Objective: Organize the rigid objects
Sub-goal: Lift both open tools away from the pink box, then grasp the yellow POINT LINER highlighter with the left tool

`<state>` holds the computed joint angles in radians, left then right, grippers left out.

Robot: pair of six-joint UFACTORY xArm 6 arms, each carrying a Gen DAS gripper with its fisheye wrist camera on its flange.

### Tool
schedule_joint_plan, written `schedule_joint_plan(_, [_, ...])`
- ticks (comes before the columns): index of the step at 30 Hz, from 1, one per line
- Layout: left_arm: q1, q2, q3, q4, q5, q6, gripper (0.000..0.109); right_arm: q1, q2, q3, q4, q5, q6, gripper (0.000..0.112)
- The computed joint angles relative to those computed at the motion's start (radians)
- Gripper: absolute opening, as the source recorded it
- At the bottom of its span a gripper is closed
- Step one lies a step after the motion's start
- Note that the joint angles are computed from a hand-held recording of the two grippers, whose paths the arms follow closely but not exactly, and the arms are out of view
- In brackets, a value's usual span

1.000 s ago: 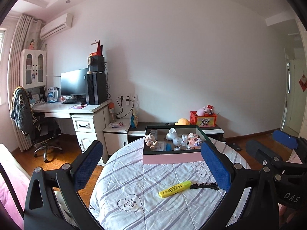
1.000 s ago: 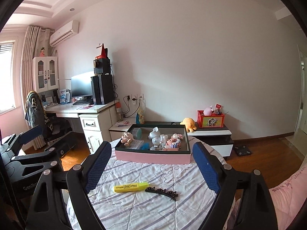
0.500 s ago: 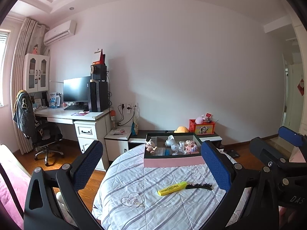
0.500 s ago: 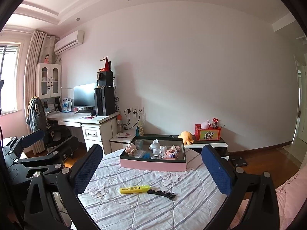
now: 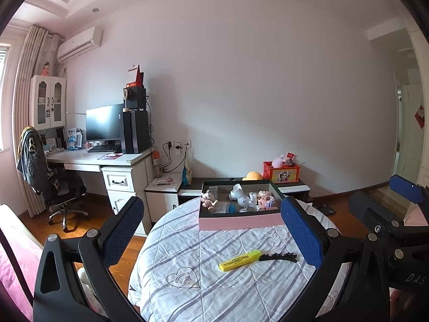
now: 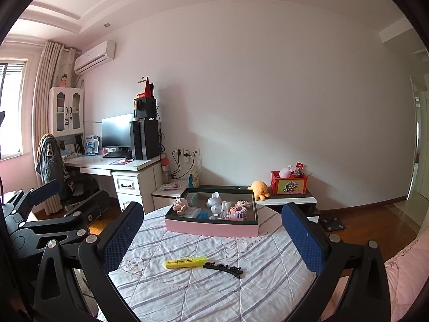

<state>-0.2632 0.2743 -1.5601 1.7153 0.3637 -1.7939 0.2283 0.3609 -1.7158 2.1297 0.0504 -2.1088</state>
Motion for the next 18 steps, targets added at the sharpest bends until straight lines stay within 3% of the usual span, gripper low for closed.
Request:
schedule_joint_plan(2, [0.012,0.028,-0.026,-0.044,-0.033,0.05,0.103,0.001,0.017,-0.014,-0.034,-0.007,0.036,0.103])
schedule_joint_plan(7, [0.02,0.125,-0.111,-0.199,-0.061,0.221,0.103,-0.002,0.087,-0.049,-0.268,-0.017,0.287,0.103])
schedule_joint_plan(13, [0.031,0.271,-0.234,-0.489,-0.106,0.537,0.103,-0.023,0.194,-0.105,-0.623,-0.012,0.665,0.103])
schedule_joint_plan(18, [0.025,0.418,-0.373,-0.739,-0.065,0.821,0.103,-0.06,0.315,-0.197,-0.976,0.01,1.027,0.103])
